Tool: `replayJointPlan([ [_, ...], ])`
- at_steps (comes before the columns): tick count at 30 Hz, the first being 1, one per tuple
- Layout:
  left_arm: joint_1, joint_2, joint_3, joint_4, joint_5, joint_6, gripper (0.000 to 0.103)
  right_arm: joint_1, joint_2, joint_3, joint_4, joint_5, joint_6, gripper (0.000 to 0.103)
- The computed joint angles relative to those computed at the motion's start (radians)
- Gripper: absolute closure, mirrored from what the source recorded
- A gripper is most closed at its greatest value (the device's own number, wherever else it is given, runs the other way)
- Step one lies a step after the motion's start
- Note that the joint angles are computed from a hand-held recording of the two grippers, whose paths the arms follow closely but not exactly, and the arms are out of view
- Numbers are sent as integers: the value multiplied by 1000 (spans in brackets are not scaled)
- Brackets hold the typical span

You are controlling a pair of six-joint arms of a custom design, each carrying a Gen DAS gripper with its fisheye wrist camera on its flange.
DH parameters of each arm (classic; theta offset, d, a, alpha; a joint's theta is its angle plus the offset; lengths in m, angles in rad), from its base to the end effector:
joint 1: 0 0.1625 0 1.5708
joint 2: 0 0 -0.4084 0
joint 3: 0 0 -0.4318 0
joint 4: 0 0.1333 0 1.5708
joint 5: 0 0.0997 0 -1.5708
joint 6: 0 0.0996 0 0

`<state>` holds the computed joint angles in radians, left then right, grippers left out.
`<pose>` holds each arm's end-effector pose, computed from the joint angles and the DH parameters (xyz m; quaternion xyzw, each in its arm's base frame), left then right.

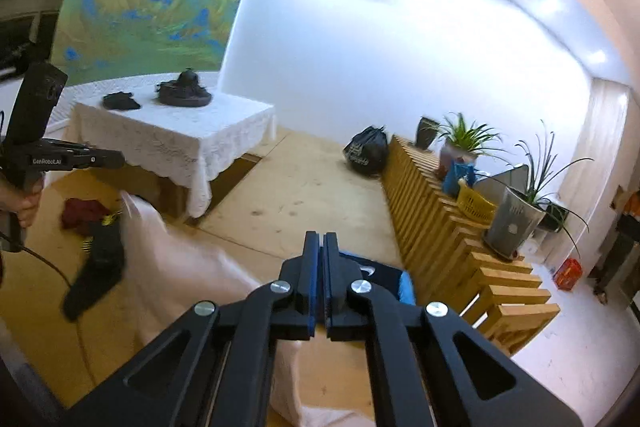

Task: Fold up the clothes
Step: 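Grasp the sweater body with the left gripper while the right gripper grasps it, then lower the sweater and open both grippers to spread it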

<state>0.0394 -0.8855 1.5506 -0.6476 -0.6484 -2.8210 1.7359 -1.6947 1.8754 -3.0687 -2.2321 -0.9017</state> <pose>-0.5276 -0.2336 0.1136 -0.1236 0.6924 -0.6200 0.3477 0.1493 -0.4571 0.5670 0.2092 -0.7451 0.4476 0.4479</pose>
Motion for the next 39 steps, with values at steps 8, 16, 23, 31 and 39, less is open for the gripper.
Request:
replayJointPlan([
  [8,53,-65,293,-598,-238,291,102,-242,10,75,366,10,217,93],
  [16,151,-88,547,-1083,-297,537,92,-396,197,17,403,72,207,62],
  [23,326,-71,636,-1495,-223,940,57,-434,312,-113,493,149,211,44],
  [31,444,-3,665,-1770,-213,1053,70,-476,357,-145,548,205,233,49],
  [39,274,-15,729,-1645,-105,678,94,-499,208,-24,489,295,229,84],
])
